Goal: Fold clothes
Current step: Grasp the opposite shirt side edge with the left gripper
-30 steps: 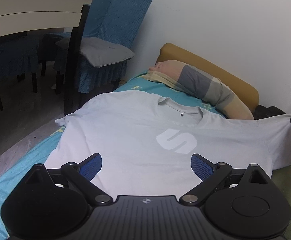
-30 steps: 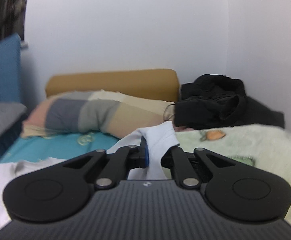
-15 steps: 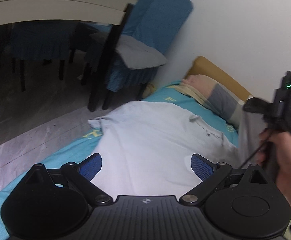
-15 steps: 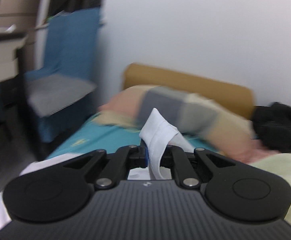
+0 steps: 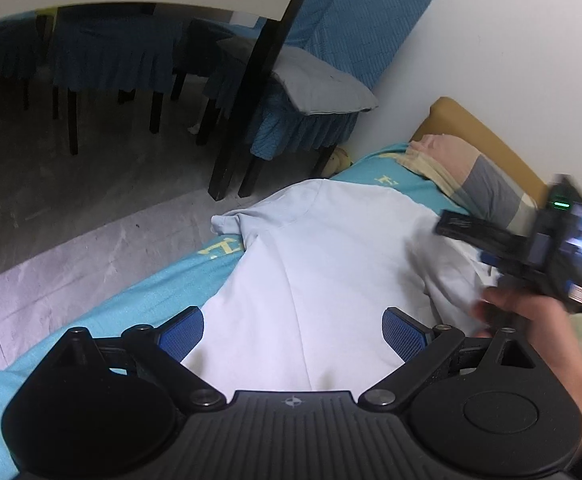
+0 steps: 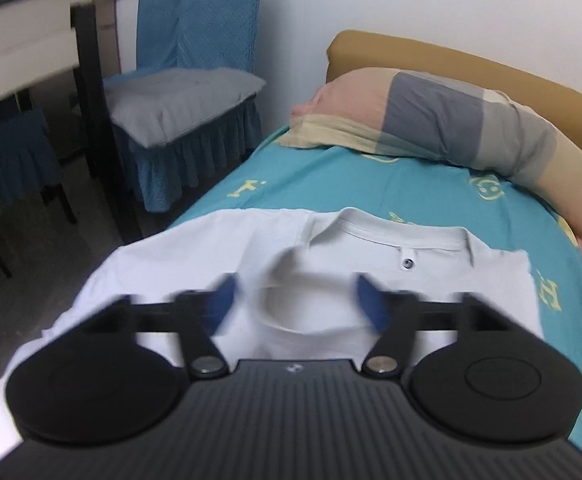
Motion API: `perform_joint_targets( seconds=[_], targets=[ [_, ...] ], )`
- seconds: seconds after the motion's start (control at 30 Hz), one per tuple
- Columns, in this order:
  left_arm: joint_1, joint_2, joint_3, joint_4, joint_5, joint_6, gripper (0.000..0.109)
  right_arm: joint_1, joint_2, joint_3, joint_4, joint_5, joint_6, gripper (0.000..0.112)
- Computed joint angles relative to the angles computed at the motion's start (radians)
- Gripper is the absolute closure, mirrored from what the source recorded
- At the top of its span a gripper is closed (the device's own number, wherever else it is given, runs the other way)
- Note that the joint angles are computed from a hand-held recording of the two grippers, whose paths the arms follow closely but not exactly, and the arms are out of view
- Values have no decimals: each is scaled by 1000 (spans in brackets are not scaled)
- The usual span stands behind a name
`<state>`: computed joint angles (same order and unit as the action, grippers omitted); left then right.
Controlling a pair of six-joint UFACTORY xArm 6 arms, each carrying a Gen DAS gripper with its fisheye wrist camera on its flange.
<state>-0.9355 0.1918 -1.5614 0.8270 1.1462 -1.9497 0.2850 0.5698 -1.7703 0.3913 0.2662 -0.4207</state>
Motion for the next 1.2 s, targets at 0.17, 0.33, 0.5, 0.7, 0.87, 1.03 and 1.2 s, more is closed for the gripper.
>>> perform_joint_targets(
  seconds=[0.17, 0.33, 0.5, 0.7, 0.87, 1.03, 1.2],
  targets=[
    [-15, 16, -15, -6, -35, 37, 11, -34, -291, 311, 356, -28, -258, 34],
    [-44, 40, -37, -24, -110, 103, 11, -126, -698, 705, 562, -5, -367, 34],
    [-60, 50, -15, -143, -286, 197, 16, -311, -1110, 1058, 565, 157, -342, 34],
    [-104, 95, -12, -418, -445, 430, 23, -623, -1376, 1277, 568, 412, -275, 31],
    [-155, 172, -72, -587, -439, 577, 36, -695, -1323, 1244, 587, 477, -280, 33],
    [-184, 252, -173, -621, -383, 673, 52, -704, -1295, 1243, 580, 492, -272, 33],
    [-192, 298, -221, -648, -418, 765, 98, -767, -1275, 1219, 640, 579, -274, 33]
  ],
)
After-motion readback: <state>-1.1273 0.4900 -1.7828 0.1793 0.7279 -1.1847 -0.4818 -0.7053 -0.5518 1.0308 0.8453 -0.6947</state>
